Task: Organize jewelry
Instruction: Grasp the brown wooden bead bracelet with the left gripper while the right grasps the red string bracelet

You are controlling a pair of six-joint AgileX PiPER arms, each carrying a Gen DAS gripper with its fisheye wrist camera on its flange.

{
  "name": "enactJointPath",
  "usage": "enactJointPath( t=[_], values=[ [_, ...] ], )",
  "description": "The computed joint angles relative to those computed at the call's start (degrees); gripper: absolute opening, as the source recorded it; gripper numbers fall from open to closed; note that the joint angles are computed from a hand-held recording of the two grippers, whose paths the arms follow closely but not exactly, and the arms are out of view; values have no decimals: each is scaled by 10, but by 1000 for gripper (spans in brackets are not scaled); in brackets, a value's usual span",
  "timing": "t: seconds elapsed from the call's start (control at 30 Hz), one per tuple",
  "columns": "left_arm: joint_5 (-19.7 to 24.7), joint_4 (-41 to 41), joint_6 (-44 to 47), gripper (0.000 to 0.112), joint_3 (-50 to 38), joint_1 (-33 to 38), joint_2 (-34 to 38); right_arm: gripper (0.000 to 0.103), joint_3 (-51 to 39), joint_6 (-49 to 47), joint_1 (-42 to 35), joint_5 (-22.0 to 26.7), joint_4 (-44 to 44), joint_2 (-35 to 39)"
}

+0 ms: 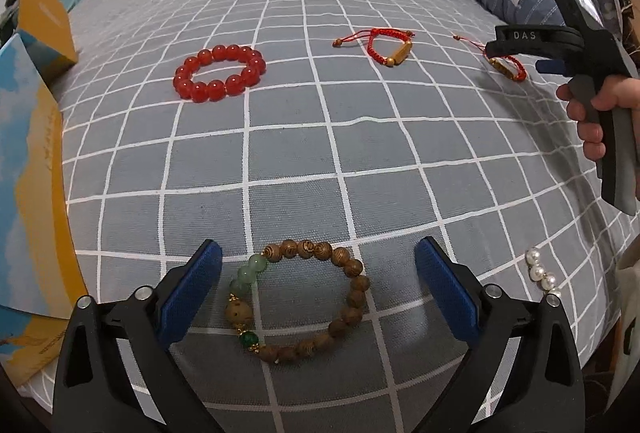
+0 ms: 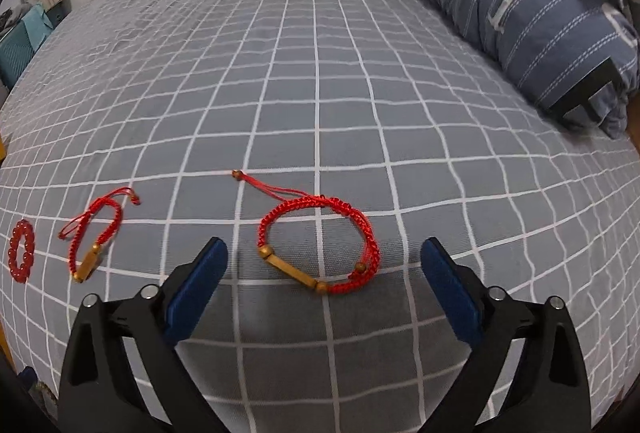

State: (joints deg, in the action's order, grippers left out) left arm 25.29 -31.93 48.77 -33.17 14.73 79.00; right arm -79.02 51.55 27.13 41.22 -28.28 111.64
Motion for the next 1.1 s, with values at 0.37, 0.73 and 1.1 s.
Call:
enactJointPath(
  t=[0.37, 0.73, 1.1],
  values=[
    [8, 22, -16, 44, -14, 11, 2, 61, -21, -19, -2, -1, 28, 25],
    [28, -17, 34, 8, -28, 41, 6, 13, -42, -40, 6, 7, 37, 35],
    [30, -30, 43, 8, -33, 42, 8, 12, -29, -23, 8, 7, 27, 24]
  ],
)
